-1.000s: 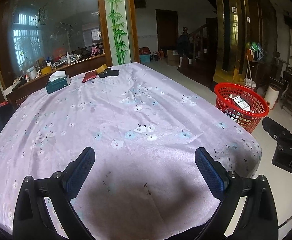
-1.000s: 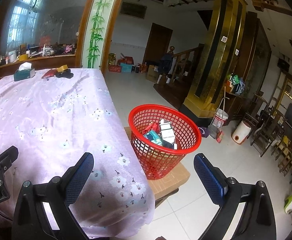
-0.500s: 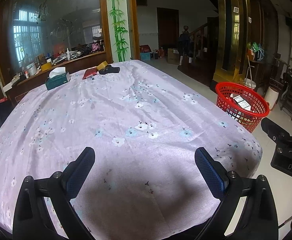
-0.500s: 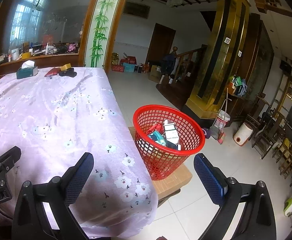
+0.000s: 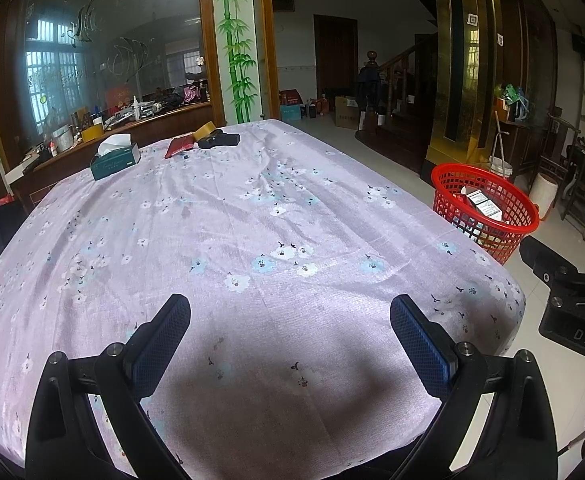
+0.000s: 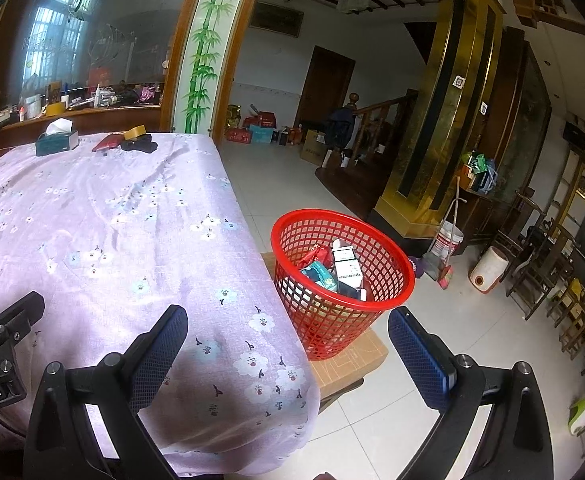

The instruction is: Collect trash

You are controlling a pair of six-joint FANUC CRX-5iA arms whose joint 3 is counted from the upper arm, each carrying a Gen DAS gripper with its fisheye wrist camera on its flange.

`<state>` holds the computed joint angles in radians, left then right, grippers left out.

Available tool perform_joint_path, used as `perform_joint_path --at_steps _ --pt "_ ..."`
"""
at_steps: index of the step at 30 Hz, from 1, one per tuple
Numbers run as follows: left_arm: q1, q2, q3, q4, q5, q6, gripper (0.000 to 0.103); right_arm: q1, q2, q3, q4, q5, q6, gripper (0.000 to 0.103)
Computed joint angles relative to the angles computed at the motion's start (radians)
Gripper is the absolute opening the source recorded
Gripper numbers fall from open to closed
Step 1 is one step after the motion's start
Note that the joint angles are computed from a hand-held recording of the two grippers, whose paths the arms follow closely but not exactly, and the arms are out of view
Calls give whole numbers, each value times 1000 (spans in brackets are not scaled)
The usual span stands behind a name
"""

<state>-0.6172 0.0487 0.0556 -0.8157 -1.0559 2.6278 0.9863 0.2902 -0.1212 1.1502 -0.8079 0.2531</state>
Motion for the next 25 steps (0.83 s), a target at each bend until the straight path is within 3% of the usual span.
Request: perform_joint_path --at_steps 21,25 --pt "28 -35 -37 8 17 6 99 3 25 29 -5 15 27 102" --pt "-12 -38 -31 -78 -43 57 99 6 38 45 -4 22 39 102"
